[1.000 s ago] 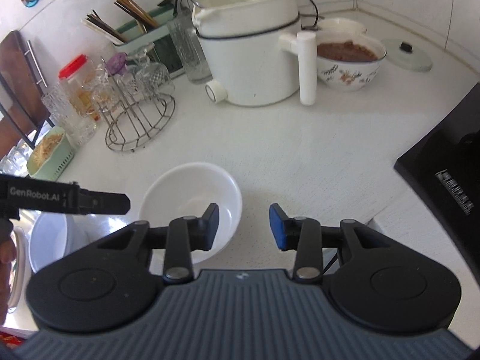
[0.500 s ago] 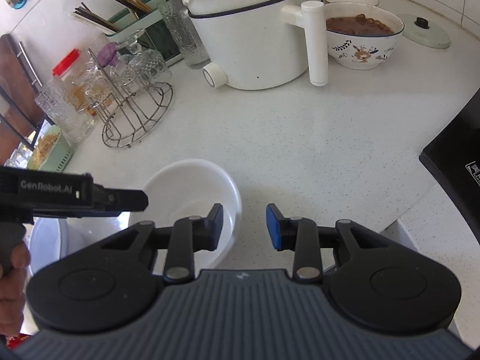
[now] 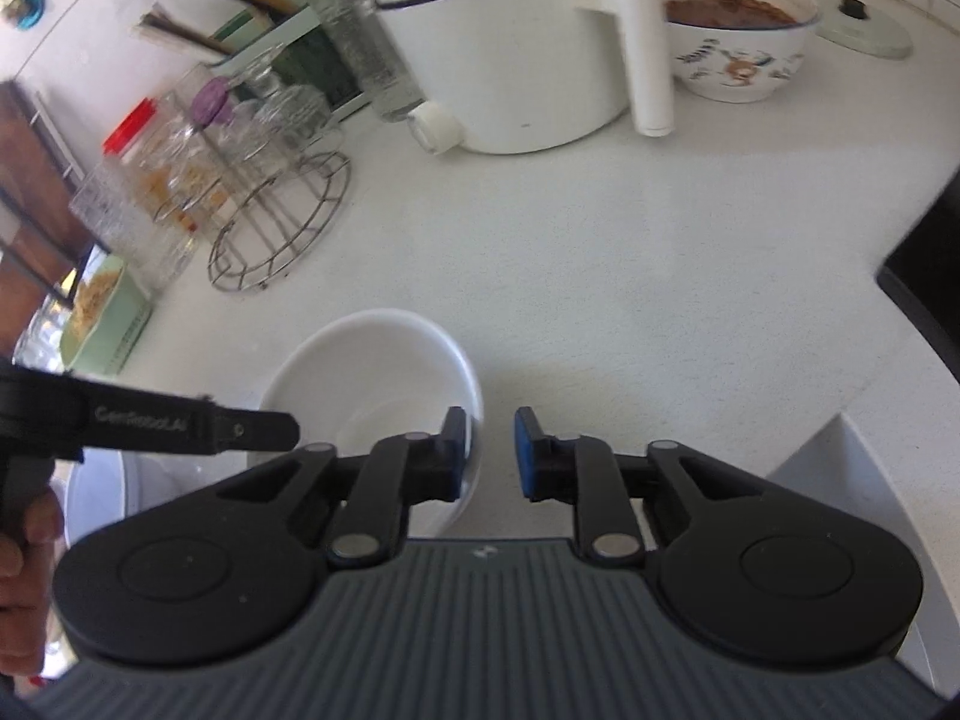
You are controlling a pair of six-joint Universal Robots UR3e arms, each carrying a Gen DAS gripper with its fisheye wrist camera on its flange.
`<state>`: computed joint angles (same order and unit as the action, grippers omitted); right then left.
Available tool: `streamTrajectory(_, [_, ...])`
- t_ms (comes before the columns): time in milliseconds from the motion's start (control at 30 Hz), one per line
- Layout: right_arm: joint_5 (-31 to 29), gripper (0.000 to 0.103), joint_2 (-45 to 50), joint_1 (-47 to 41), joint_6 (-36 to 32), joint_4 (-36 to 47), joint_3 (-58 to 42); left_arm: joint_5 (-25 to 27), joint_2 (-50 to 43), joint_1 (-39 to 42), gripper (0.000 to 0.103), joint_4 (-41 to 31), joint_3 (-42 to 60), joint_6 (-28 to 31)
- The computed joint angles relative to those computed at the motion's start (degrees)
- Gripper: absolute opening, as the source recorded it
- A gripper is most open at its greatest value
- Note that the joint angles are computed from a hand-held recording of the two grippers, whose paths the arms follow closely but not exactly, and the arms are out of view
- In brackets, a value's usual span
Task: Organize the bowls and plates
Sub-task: 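Close both grippers on the rim of the white ceramic bowl, then lift the ceramic bowl and carry it over the plastic bowls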
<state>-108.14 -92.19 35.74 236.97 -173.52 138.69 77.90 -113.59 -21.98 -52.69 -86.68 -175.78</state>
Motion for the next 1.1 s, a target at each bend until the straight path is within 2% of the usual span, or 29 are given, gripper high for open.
streamTrajectory(33, [-0.1,0.010,0.6,0.3,-0.3,0.0,-0.7,0.3,0.0,-0.1,0.009,-0.2,0.2,0.2])
streamTrajectory(400, [-1.4,0.009,1.6,1.3,1.0,1.8,-2.8,-4.2,2.3,3.0,0.008,0.4,-3.2,-0.1])
streamTrajectory(567, [-3.5,0.010,1.6,3.3,2.9,6.5,-6.4,-6.0,4.7,4.7,0.008,0.1,-5.0,-0.4])
streamTrajectory(667, [-3.9,0.010,2.5,4.4,3.5,9.5,-9.5,-5.2,5.8,5.0,0.008,-0.2,-5.2,0.4])
streamTrajectory(1100, [-4.0,0.010,-0.8,5.4,8.0,14.6,-14.7,-9.5,11.5,9.9,0.009,-8.7,-2.2,2.2])
